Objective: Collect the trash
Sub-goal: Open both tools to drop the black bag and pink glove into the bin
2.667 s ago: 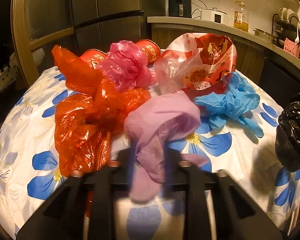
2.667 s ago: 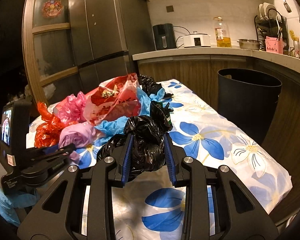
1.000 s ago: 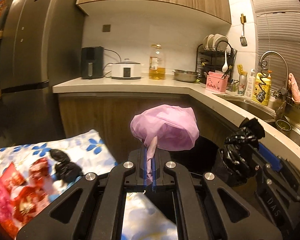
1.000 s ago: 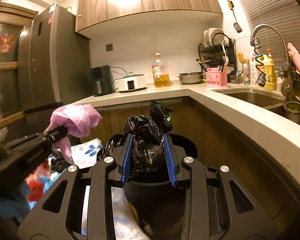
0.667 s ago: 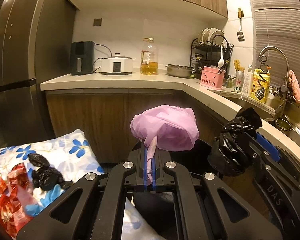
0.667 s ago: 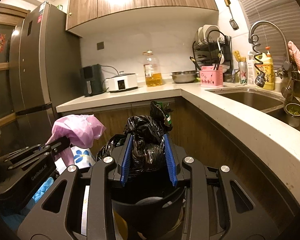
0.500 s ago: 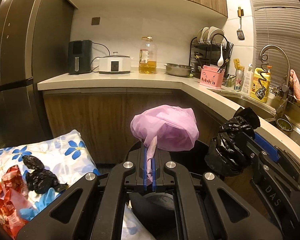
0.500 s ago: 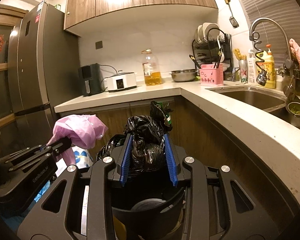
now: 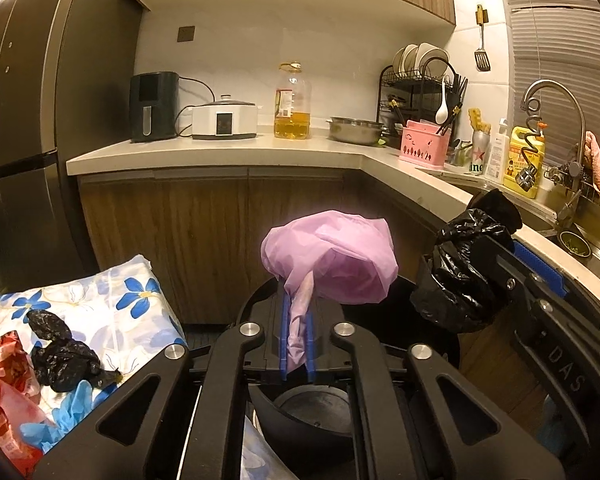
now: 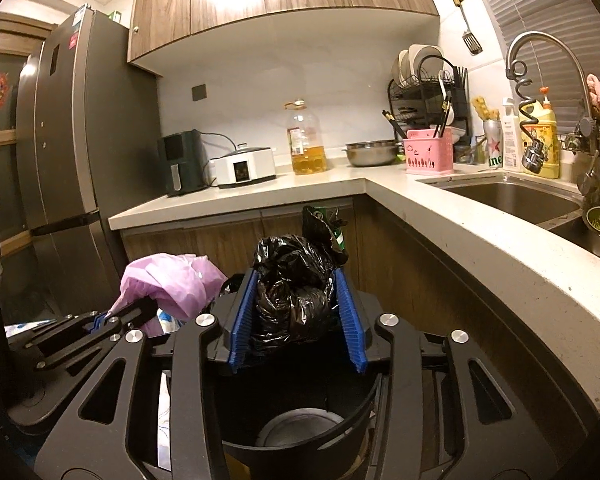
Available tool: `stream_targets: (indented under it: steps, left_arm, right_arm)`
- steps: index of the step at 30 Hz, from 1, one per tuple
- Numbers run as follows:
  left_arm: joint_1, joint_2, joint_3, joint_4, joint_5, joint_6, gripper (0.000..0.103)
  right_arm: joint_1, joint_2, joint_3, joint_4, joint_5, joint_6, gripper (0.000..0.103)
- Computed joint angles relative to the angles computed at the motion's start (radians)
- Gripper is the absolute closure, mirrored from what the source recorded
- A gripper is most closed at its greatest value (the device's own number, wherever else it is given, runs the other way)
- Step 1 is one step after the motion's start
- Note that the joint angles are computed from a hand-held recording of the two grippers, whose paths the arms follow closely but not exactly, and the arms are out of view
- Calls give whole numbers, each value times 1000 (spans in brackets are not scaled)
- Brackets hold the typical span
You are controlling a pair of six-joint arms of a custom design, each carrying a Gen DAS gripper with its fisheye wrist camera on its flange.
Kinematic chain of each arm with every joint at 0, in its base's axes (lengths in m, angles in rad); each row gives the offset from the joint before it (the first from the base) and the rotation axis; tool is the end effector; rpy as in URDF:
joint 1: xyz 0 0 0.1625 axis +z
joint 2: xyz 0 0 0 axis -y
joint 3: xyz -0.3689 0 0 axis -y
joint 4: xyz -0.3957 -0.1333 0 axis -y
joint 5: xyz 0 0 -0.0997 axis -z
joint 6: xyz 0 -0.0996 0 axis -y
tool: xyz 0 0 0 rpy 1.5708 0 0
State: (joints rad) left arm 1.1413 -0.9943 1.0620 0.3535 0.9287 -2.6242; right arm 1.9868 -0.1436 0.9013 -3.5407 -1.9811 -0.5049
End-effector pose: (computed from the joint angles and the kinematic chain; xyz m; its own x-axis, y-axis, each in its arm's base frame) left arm -0.0860 -0.6512 0.3214 -0.7464 0.0418 -0.6642 0.6207 0.4039 -0.6720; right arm 0.3980 -0.6693 0.0047 -0.7976 -0.1806 0.5755 -0.6029 0.2670 -0.7518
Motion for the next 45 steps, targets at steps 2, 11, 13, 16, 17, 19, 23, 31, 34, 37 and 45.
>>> stream_targets:
  steps: [2, 11, 13, 16, 17, 19, 23, 31, 34, 37, 45]
  left_arm:
    - [3, 7, -10, 8, 1, -1, 83]
    - [9, 2, 0, -1, -7, -7, 48]
    - [8, -4, 8, -3, -14, -7, 46]
    - [4, -34, 55, -44, -33, 5, 35]
    - [2, -46, 74, -56, -38, 9, 32]
    - [-3, -72, 111, -79, -54, 15, 28]
    - [-16, -132, 196, -143, -90, 42, 21]
    - [-55, -261, 358, -266, -173, 105, 12]
    - [-70, -306, 404, -293, -196, 109, 7]
    - [-83, -359, 458, -307, -225, 106, 7]
    - [-103, -489, 579, -298, -300, 66, 6]
  right_arm:
    - [-2, 2, -6, 9, -3, 5, 60]
    - [-2, 1, -4, 3, -19, 10, 52]
    - [-1, -7, 9, -4, -25, 16, 50]
    - [2, -12, 26, -12, -37, 17, 46]
    - [4, -15, 35, -16, -44, 17, 44]
    - [7, -21, 53, -25, -52, 19, 41]
    - [19, -36, 95, -46, -79, 20, 32]
    - [46, -81, 206, -102, -104, 30, 18]
    - [61, -96, 244, -127, -117, 34, 14]
    - [79, -103, 273, -150, -139, 27, 13]
    - [129, -123, 364, -215, -165, 14, 12]
